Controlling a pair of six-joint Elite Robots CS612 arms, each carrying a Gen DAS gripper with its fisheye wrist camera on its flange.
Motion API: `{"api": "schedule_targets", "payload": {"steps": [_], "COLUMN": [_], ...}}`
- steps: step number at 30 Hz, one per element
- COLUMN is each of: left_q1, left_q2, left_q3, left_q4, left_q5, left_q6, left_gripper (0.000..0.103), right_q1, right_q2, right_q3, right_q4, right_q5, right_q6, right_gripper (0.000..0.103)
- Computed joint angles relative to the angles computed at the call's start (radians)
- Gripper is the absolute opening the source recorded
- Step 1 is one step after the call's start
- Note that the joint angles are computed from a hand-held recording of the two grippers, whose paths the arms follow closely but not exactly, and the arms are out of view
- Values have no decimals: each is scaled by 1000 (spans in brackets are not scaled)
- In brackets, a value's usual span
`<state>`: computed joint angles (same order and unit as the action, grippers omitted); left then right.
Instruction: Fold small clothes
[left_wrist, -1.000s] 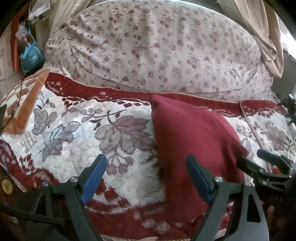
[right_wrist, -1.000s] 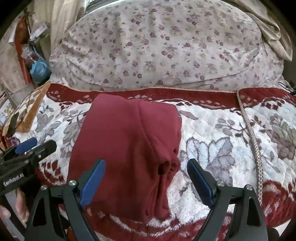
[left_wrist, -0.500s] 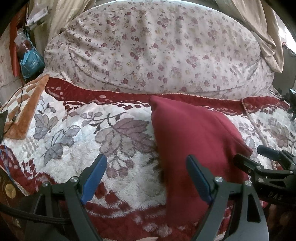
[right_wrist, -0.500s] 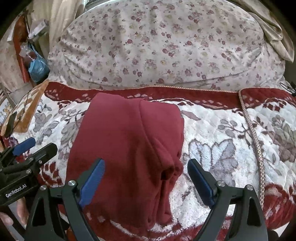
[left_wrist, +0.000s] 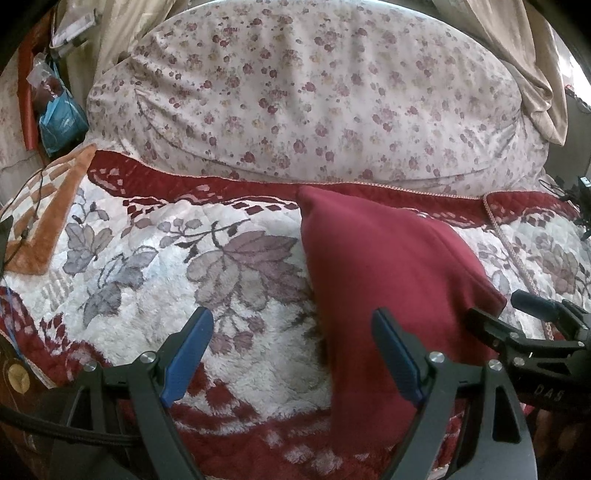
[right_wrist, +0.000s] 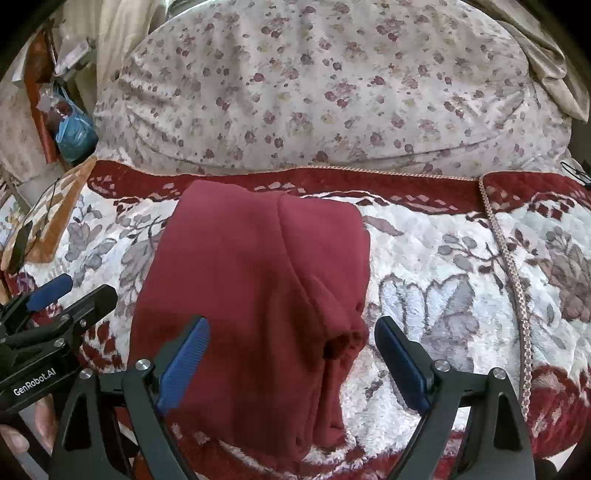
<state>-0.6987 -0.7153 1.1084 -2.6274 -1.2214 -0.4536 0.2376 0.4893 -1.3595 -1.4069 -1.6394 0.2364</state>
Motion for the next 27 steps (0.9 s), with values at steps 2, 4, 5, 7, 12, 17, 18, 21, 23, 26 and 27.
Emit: {"api": "schedule_targets", "payload": {"steps": [2, 4, 5, 7, 12, 17, 18, 21, 23, 26, 27], "left_q1": [1, 0, 0, 1, 1, 1, 1, 2, 3, 3, 3], "left_q2": [1, 2, 2, 3, 6, 7, 7, 11, 14, 16, 16], "left_q3": [1, 0, -2, -3, -7, -8, -9, -10, -14, -20, -17], "left_q4": [1, 0, 1, 3, 5, 7, 8, 7, 7, 13, 12], "left_q5": [-2, 0, 0, -1, -1, -1, -1, -6, -7, -8, -8], "left_q6": [0, 0, 1, 1, 0, 3, 2, 8, 15, 15, 16], "left_gripper": [86, 86, 86, 86, 86, 86, 86, 86, 86, 86, 86], "right_q1": [1, 2, 3, 3, 3, 1, 1, 1, -1, -2, -1], "right_q2": [-1, -2, -3, -4, -6, -7, -7, -8, -8, -11, -11], "right_q3": [3, 6, 7, 10, 16, 19, 19, 22, 24, 29, 30], "right_q4": [-2, -3, -4, -4, 2, 8, 8, 10, 12, 13, 13], "right_q5": [2, -1, -1, 2, 1, 5, 4, 4, 7, 10, 9], "right_q6": [-3, -6, -6, -6, -2, 2, 2, 1, 0, -1, -2], "right_gripper": [94, 94, 94, 94, 94, 94, 94, 94, 94, 94, 94]}}
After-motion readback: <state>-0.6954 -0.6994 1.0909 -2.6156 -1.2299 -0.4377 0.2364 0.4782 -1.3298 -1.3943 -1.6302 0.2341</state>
